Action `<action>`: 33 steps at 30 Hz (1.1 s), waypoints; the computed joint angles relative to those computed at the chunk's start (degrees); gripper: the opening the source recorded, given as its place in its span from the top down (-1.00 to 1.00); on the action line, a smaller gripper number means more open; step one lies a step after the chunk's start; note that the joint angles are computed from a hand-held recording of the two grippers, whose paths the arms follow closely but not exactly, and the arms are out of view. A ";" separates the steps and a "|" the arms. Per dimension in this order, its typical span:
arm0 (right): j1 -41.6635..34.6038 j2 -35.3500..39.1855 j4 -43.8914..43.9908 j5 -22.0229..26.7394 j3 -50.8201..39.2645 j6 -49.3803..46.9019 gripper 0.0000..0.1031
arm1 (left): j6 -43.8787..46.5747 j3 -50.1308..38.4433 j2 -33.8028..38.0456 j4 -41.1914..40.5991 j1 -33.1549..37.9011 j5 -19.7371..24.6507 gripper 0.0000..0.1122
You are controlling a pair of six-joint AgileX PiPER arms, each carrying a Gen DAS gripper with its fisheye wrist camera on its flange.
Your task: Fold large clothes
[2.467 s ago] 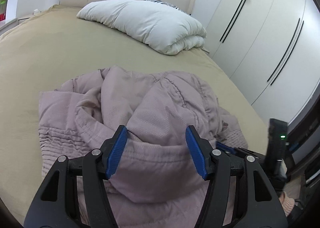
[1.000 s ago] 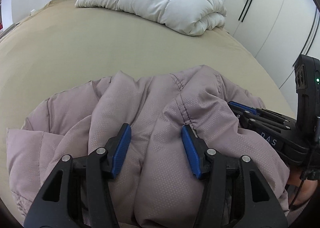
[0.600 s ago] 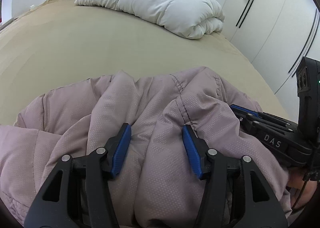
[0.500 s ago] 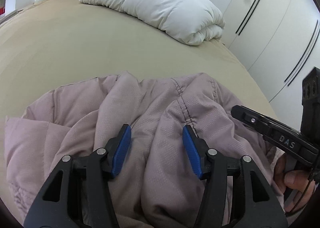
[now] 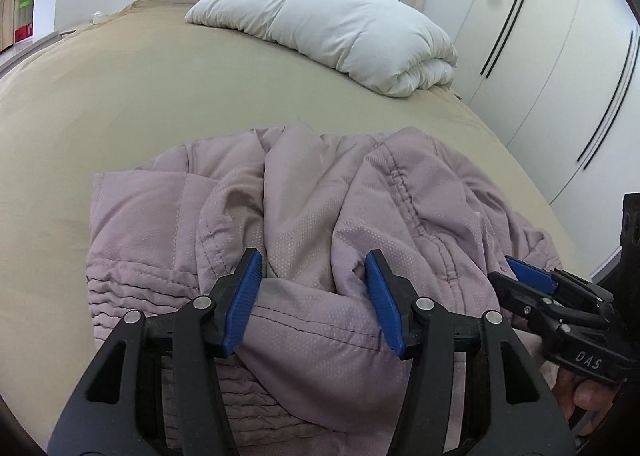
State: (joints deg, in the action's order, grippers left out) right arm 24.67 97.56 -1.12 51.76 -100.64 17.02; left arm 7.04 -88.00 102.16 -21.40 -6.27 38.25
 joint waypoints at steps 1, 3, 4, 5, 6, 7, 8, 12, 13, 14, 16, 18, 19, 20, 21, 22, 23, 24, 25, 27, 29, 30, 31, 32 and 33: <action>0.23 0.31 -0.84 -0.55 1.10 0.02 0.05 | -0.78 -0.07 0.52 1.69 -0.65 -0.29 0.06; 0.26 0.55 -2.02 -3.30 4.13 -0.46 0.05 | -1.27 -0.43 2.12 2.76 -1.40 -1.20 0.06; 0.39 0.41 -2.35 -4.74 5.76 -0.11 0.05 | -1.15 -0.62 2.73 2.73 -1.47 -1.31 0.06; 0.70 0.45 -3.28 -5.81 6.70 0.52 0.05 | -1.23 -0.95 3.37 3.21 -1.70 -1.48 0.06; 1.37 0.57 -5.08 -6.27 7.09 1.56 0.05 | -1.38 -1.43 4.08 3.86 -1.93 -1.53 0.06; 1.95 0.86 -6.69 -6.43 7.11 2.37 0.05 | -1.92 -1.98 4.68 4.72 -2.25 -1.41 0.06; 2.28 1.08 -7.69 -6.62 7.17 2.84 0.05 | -2.57 -2.40 4.90 5.47 -2.52 -1.08 0.06; 0.84 1.08 -4.01 -4.30 5.12 0.06 0.04 | -1.73 -0.98 1.11 1.09 -0.38 1.38 0.06; 0.87 0.57 -4.00 -2.91 4.33 0.59 0.00 | -0.52 0.42 -0.99 -0.43 0.60 1.68 0.06; 0.93 -0.77 -4.03 -2.05 4.35 1.77 -0.09 | 0.00 2.65 -3.94 -0.19 1.51 1.26 0.04; 0.66 -4.68 -3.36 -2.98 6.69 3.23 -0.45 | 1.08 7.31 -9.33 0.22 3.65 0.89 -0.03; 1.20 -10.23 -5.06 -5.38 11.21 5.87 -0.55 | 4.65 11.82 -14.07 -3.30 8.24 2.62 -0.11; 1.28 -12.39 -5.27 -5.92 12.83 6.11 -0.55 | 6.43 14.07 -16.30 -4.76 10.96 3.65 -0.12; 1.33 -14.32 -5.49 -5.48 13.94 6.42 -0.55 | 7.77 15.46 -17.82 -5.80 13.30 4.79 -0.14; 1.33 -15.91 -5.57 -4.94 14.80 6.84 -0.55 | 9.00 16.98 -19.33 -6.71 16.07 6.37 -0.14; 1.26 -17.87 -5.31 -4.73 16.08 7.31 -0.55 | 10.29 18.63 -21.16 -8.00 18.84 8.31 -0.14; 1.12 -20.12 -4.79 -4.86 17.75 7.56 -0.55 | 12.85 20.30 -22.71 -10.48 22.28 10.61 -0.14; 1.25 -22.09 -4.74 -4.60 19.10 8.01 -0.55 | 15.77 22.01 -24.27 -12.53 25.59 12.73 -0.14; 1.40 -23.77 -4.94 -4.05 20.18 8.45 -0.55 | 17.99 23.23 -25.40 -13.61 28.10 14.35 -0.14; 2.12 -27.22 -6.16 -2.52 22.33 9.74 -0.55 | 22.16 26.10 -28.39 -14.57 33.07 18.10 -0.14; 3.48 -31.08 -7.88 -0.42 24.70 11.68 -0.55 | 27.11 28.87 -31.26 -16.45 38.82 23.00 -0.14; 4.01 -33.10 -8.59 0.67 25.99 12.91 -0.55 | 28.65 29.77 -32.67 -16.64 40.57 24.78 -0.14; 4.63 -35.22 -9.36 2.16 27.17 14.51 -0.55 | 30.19 30.66 -34.21 -16.89 42.17 26.44 -0.14; 5.14 -37.39 -9.85 3.61 28.28 15.84 -0.55 | 32.59 31.75 -36.18 -17.53 44.84 29.07 -0.14; 5.84 -39.34 -10.66 5.25 29.10 17.18 -0.55 | 34.53 32.50 -37.83 -17.86 47.20 31.47 -0.14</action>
